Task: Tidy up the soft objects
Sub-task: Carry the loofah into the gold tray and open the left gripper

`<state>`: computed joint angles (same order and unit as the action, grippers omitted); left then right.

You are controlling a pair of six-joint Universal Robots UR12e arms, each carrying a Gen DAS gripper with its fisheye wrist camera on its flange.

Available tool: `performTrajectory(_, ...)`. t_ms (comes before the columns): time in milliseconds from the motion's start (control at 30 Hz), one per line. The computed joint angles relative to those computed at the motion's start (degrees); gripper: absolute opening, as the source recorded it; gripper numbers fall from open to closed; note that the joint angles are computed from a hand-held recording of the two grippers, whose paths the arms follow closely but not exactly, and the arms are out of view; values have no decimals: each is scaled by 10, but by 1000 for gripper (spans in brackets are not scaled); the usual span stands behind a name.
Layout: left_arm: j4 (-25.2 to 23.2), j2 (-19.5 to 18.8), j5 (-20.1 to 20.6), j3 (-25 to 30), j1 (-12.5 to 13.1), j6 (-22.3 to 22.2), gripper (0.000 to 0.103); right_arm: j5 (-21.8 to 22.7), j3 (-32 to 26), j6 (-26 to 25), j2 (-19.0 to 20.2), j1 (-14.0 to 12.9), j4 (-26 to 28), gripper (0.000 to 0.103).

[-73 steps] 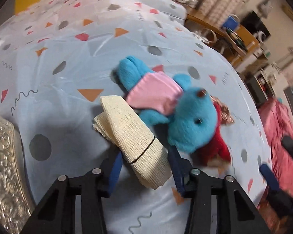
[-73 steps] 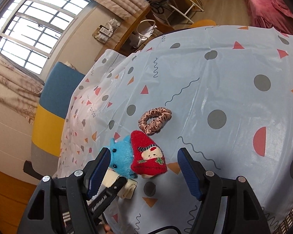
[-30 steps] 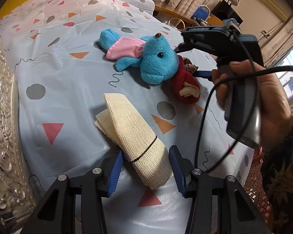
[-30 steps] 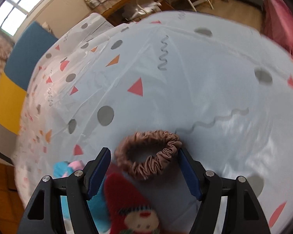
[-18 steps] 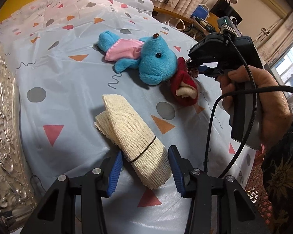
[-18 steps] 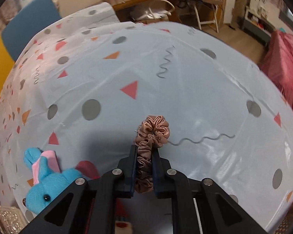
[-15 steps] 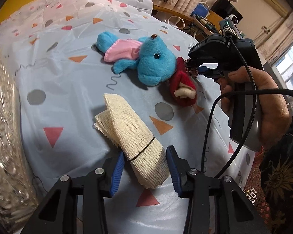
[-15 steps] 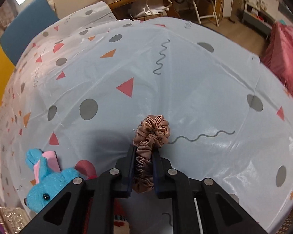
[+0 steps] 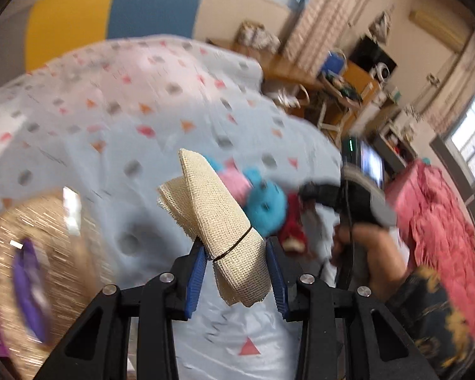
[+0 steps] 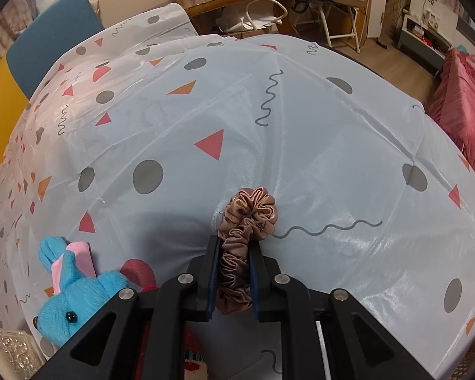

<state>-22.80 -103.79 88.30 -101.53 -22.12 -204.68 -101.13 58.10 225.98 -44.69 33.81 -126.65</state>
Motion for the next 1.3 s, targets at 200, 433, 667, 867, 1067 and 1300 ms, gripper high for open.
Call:
performTrajectory(200,26,45,67,-28,26,-17,38,-23,-12,-23,7,6,11,15)
performTrajectory(433,43,121,134,-105,62,-60,38,-44,-24,-42,14,10,23,15)
performTrajectory(667,17,212,187,-204,94,-109,38,-63,-43,-61,24,15,39,15)
performTrajectory(867,-14,278,213,-276,105,-163,37,-82,-52,-78,29,20,49,15)
performTrajectory(1067,-68,346,208,-341,115,-246,37,-100,-60,-92,34,24,57,15)
performTrajectory(1300,-89,354,173,-363,104,-279,37,-110,-65,-100,37,26,64,15)
